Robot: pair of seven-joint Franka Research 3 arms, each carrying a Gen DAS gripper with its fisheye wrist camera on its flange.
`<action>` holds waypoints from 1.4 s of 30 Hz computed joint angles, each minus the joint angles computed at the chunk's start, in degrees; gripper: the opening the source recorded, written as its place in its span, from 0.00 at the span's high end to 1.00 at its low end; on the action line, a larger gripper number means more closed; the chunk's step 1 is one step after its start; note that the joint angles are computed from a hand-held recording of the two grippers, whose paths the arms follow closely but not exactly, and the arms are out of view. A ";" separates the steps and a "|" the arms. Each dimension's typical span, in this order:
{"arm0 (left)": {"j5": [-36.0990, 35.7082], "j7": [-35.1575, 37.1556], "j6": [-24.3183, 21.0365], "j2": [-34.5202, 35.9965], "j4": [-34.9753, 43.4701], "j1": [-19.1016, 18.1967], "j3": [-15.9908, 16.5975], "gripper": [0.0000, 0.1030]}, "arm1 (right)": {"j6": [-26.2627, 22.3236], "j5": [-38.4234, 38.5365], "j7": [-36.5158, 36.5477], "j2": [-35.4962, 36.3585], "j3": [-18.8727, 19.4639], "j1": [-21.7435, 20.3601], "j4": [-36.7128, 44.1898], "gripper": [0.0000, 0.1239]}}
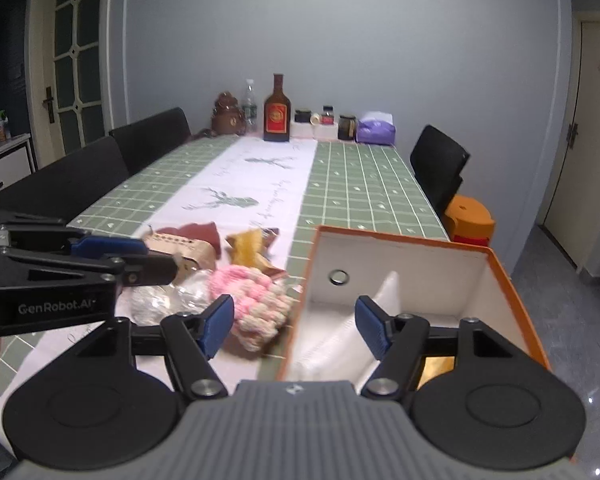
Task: Organize soft objects
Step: 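Open the left tool to drop the white sheet into the box, withdraw, then move both tools toward the white towel mitt on the table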
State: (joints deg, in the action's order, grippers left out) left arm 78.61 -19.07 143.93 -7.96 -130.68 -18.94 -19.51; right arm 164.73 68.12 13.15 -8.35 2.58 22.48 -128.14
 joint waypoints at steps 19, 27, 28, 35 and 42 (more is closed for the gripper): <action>-8.43 -9.80 -3.61 -12.67 -21.12 1.80 -1.72 0.55 | 8.78 26.88 -17.69 6.04 7.06 6.31 -2.07 0.30; -5.49 -8.18 -3.94 -8.98 -19.91 4.57 -1.25 0.31 | 9.74 20.12 -10.15 10.28 8.02 6.45 0.52 0.30; -5.71 -6.60 -5.15 -7.93 -19.10 4.53 -1.18 0.31 | 9.80 18.39 -8.21 10.93 8.12 6.46 1.01 0.30; -7.58 2.79 -12.39 -1.08 -13.12 3.44 0.76 0.31 | 10.40 8.56 2.37 14.35 9.30 5.81 3.76 0.30; -8.53 0.81 -12.76 -1.62 -13.61 2.83 1.94 0.96 | 9.56 2.64 7.20 15.30 10.36 4.29 3.87 0.30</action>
State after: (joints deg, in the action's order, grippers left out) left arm 70.09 -18.26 131.17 -9.57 -144.30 -16.11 -17.57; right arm 174.29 70.75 20.36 6.95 12.94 26.77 -124.27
